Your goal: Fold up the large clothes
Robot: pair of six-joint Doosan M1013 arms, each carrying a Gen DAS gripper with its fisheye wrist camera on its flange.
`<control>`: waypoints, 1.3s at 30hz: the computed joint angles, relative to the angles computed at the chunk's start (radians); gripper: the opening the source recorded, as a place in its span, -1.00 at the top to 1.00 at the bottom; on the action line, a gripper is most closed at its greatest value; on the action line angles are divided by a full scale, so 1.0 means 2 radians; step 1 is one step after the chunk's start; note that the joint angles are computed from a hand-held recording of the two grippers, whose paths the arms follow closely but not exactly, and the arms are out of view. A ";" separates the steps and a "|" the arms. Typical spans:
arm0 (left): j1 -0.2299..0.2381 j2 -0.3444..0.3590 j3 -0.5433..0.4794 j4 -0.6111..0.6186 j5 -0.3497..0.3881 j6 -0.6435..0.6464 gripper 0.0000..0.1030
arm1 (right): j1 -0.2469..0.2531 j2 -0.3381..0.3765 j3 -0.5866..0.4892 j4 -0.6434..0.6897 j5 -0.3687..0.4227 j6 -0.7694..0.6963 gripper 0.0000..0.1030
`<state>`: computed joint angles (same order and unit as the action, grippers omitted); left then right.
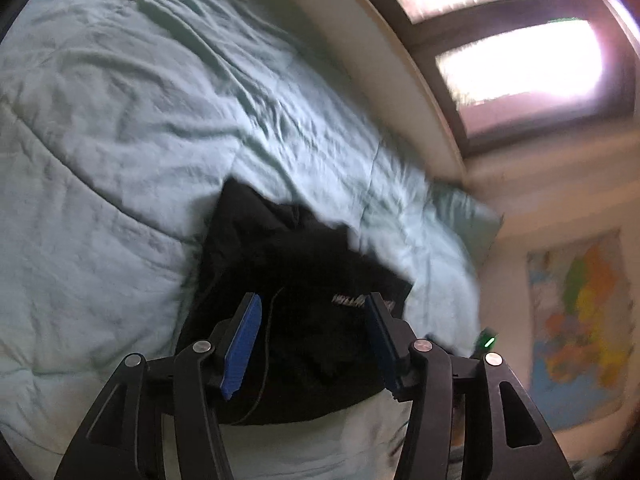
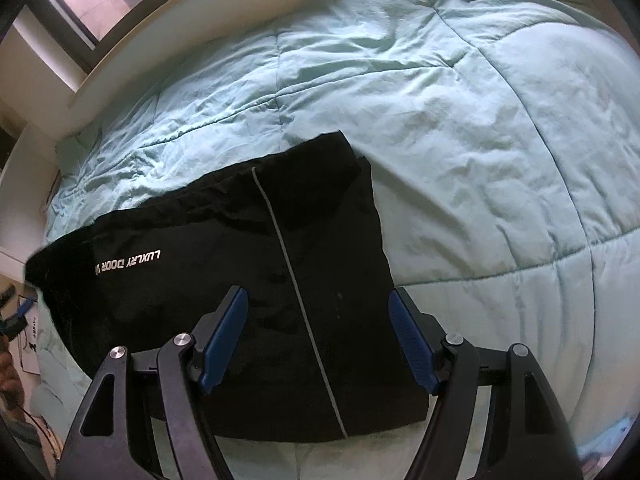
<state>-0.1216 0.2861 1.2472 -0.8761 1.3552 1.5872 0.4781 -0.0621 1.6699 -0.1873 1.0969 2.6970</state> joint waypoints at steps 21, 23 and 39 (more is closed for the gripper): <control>-0.069 0.087 -0.025 0.181 -0.010 -0.016 -0.49 | -0.109 0.067 -0.001 0.120 -0.076 -0.252 -0.48; -0.068 0.089 -0.023 0.168 -0.023 -0.022 -0.43 | -0.108 0.069 0.001 0.124 -0.084 -0.255 0.17; -0.102 0.083 -0.103 0.209 -0.139 0.020 0.81 | -0.035 0.065 -0.076 -0.193 0.023 -0.093 0.73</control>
<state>-0.3253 0.4526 1.0416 -0.4590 1.0764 1.6267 0.4081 0.0672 1.5187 -0.5738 1.1422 2.5107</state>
